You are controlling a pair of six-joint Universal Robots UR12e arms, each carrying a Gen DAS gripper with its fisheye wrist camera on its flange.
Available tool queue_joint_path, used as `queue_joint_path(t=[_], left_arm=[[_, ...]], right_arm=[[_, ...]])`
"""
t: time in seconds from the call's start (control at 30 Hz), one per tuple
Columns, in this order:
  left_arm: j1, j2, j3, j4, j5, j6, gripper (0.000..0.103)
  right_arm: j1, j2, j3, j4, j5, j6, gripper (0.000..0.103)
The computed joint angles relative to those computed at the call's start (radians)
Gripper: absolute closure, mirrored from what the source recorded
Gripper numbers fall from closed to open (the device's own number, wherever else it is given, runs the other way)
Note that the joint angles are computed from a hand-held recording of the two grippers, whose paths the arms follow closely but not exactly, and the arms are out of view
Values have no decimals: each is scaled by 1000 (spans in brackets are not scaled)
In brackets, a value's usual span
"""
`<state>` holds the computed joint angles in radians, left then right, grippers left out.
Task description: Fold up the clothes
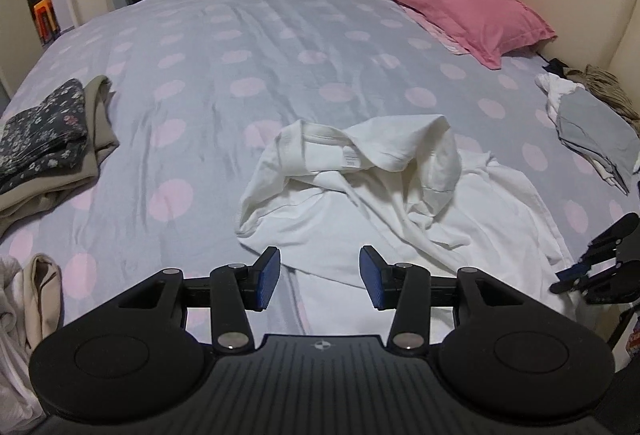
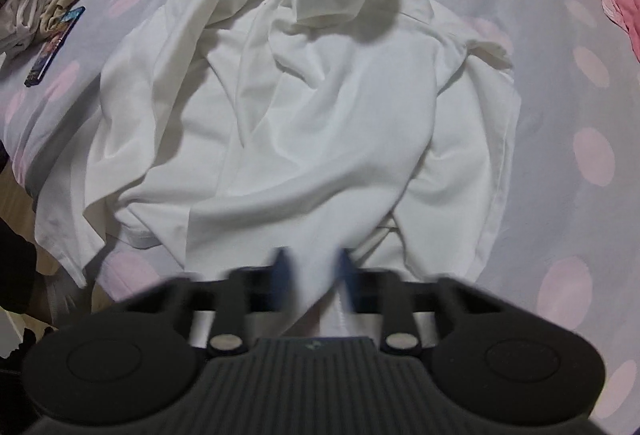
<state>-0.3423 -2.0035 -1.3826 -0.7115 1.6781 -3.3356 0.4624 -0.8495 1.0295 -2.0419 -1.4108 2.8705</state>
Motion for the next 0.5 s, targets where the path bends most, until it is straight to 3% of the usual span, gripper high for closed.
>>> queue_joint_path(t=[0.23,0.37,0.5], left_arm=[[2,-1,-2,-9,7,0,61],[0,-4,2,-4,12,30,61],[10,-7,-3,-12,25,9,62]], right_arm=[[-21,-25,20,-101,29,45,98],[-32,-36,26,-179,-25,95,98],[-48,-50,38,-271,-76,159,98]])
